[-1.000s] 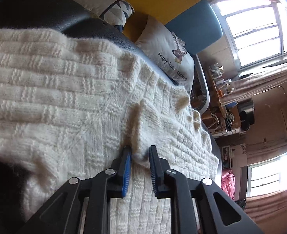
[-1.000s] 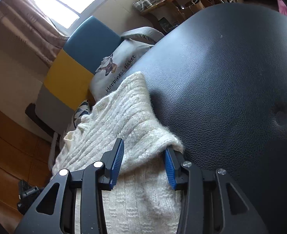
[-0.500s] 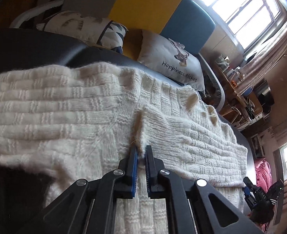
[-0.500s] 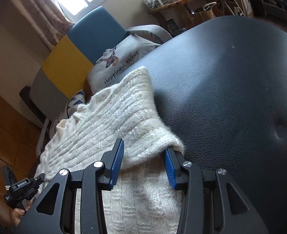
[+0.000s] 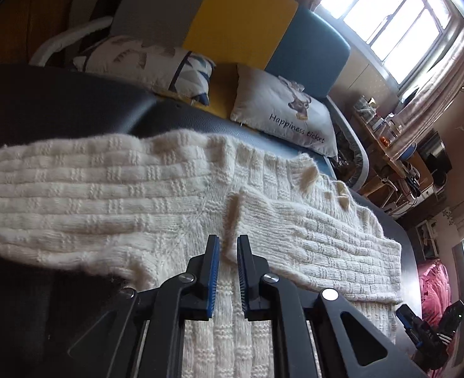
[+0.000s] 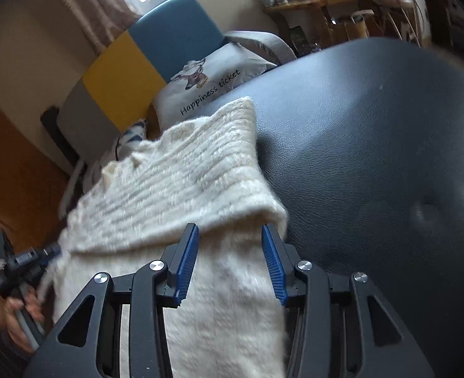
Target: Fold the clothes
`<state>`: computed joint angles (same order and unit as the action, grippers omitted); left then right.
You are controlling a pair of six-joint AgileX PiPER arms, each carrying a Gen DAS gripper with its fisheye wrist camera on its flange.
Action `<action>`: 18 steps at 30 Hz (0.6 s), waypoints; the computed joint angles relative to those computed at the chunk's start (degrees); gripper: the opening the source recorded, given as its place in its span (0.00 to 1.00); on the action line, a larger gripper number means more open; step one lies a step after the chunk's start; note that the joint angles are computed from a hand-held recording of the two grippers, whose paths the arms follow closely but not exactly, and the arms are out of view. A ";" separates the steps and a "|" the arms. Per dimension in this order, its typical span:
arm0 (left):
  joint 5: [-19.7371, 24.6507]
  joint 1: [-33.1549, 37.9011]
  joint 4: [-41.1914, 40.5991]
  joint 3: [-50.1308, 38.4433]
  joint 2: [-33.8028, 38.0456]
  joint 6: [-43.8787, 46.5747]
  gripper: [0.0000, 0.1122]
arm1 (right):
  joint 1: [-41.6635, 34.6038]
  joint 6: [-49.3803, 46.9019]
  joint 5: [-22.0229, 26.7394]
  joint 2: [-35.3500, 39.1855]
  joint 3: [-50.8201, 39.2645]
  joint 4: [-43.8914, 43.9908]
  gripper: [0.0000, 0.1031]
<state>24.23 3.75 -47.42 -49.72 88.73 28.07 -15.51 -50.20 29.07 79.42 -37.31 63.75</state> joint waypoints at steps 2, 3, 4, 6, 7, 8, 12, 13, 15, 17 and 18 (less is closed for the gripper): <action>-1.28 -2.47 2.66 -0.27 -0.44 -1.93 0.13 | -0.15 1.09 0.00 -2.37 0.84 -2.86 0.43; -1.88 -3.88 4.40 -0.85 -0.20 -3.30 0.13 | -0.40 0.71 0.22 -3.19 1.08 -2.90 0.43; -2.43 -5.27 6.26 -1.53 0.16 -4.74 0.13 | -0.31 0.07 0.18 -3.41 0.84 -2.19 0.43; -3.29 -8.08 11.18 -3.44 1.35 -9.15 0.13 | 1.47 0.45 -1.64 -3.20 -0.41 -2.10 0.43; -3.48 -9.09 13.04 -4.44 2.06 -10.95 0.13 | 3.12 1.53 -2.99 -2.52 -1.52 -3.37 0.43; -3.62 -10.00 14.69 -5.39 2.75 -12.51 0.13 | 4.80 2.61 -3.98 -1.52 -2.93 -4.88 0.43; -3.17 -12.45 23.93 -9.95 7.18 -21.29 0.13 | 12.10 15.07 -7.78 4.34 -8.70 -20.54 0.42; -2.66 -12.77 26.69 -10.96 8.43 -23.78 0.13 | 13.24 18.68 -7.58 6.48 -10.20 -24.86 0.42; -1.75 -12.92 29.83 -12.24 10.54 -26.61 0.13 | 14.17 19.57 -9.42 9.02 -10.03 -26.62 0.41; -2.03 -12.49 28.70 -11.84 11.23 -25.40 0.13 | 14.59 18.24 -10.89 9.29 -9.20 -25.91 0.41; -2.67 -12.27 27.29 -11.17 11.01 -23.86 0.13 | 14.77 19.66 -10.76 9.14 -9.36 -27.36 0.42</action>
